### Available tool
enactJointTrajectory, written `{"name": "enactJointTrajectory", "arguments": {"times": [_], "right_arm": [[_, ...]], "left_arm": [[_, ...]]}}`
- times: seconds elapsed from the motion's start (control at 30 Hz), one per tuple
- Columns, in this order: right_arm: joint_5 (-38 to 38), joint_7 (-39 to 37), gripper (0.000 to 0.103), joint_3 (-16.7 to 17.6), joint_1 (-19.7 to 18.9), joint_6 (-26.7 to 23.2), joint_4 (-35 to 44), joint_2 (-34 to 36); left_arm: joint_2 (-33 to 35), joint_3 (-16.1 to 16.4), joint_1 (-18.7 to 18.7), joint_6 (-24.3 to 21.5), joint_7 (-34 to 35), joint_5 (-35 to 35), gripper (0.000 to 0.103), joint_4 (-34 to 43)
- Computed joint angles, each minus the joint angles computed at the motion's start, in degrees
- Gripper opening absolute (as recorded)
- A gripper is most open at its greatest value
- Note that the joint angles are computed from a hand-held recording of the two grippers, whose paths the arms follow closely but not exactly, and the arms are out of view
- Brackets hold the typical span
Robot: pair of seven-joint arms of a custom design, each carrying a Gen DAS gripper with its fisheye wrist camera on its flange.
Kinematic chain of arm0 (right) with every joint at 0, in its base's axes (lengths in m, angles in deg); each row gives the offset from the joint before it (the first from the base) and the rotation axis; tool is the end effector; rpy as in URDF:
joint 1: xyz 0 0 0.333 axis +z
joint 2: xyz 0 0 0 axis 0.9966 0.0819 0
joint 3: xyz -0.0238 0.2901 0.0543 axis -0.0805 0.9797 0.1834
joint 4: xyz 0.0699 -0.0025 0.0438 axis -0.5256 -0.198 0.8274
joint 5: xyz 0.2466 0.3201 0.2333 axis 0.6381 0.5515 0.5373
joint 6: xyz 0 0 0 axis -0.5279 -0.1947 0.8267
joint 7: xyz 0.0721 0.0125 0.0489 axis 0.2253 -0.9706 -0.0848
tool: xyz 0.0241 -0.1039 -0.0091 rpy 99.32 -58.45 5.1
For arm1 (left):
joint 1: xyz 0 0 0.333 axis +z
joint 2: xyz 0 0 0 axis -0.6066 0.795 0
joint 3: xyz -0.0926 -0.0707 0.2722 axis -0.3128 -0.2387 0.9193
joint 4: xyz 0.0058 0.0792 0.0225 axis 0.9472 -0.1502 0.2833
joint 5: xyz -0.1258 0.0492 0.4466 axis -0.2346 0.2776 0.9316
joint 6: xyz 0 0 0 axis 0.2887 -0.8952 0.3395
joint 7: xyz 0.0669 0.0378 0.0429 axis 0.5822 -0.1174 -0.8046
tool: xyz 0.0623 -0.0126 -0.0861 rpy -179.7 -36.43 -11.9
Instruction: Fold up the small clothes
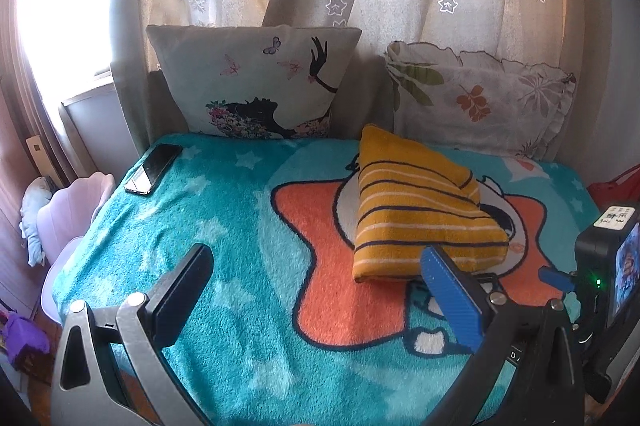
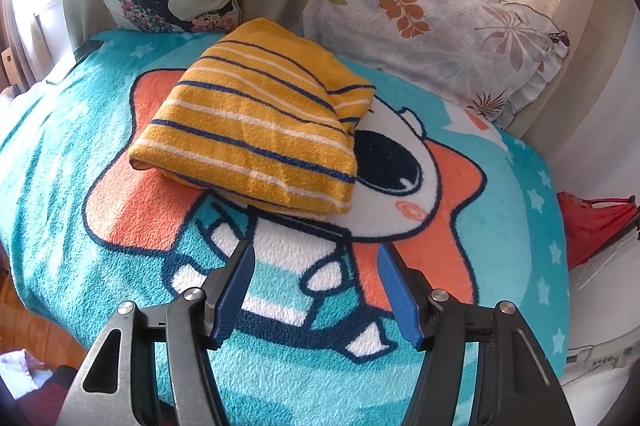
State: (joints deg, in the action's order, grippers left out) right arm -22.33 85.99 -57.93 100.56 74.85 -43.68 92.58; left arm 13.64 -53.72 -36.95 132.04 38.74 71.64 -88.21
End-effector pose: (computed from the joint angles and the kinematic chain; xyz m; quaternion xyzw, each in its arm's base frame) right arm 0.7107 0.1848 0.4634 -0.7188 0.6330 -0.2525 0.1374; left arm 0.6253 -0.0909 0.5554 -0.6458 0.6507 -0.2775 0.2874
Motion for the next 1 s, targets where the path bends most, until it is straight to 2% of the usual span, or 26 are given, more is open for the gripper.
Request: {"name": "enactJointTrajectory", "arguments": {"times": [0.33,1.0], "right_arm": [[1.93,-0.06,0.068,0.19,0.28,-1.92,1.61,1.44],[3.66,-1.23,0.068,0.41,1.65,-4.61,5.27,4.41]], "left_arm": [[3.29,0.22,0.05,-7.21,0.33,1.88,0.103,2.45],[5.08,1.24,-0.21,-11.43,6.34,-2.36,0.103,3.19]]}}
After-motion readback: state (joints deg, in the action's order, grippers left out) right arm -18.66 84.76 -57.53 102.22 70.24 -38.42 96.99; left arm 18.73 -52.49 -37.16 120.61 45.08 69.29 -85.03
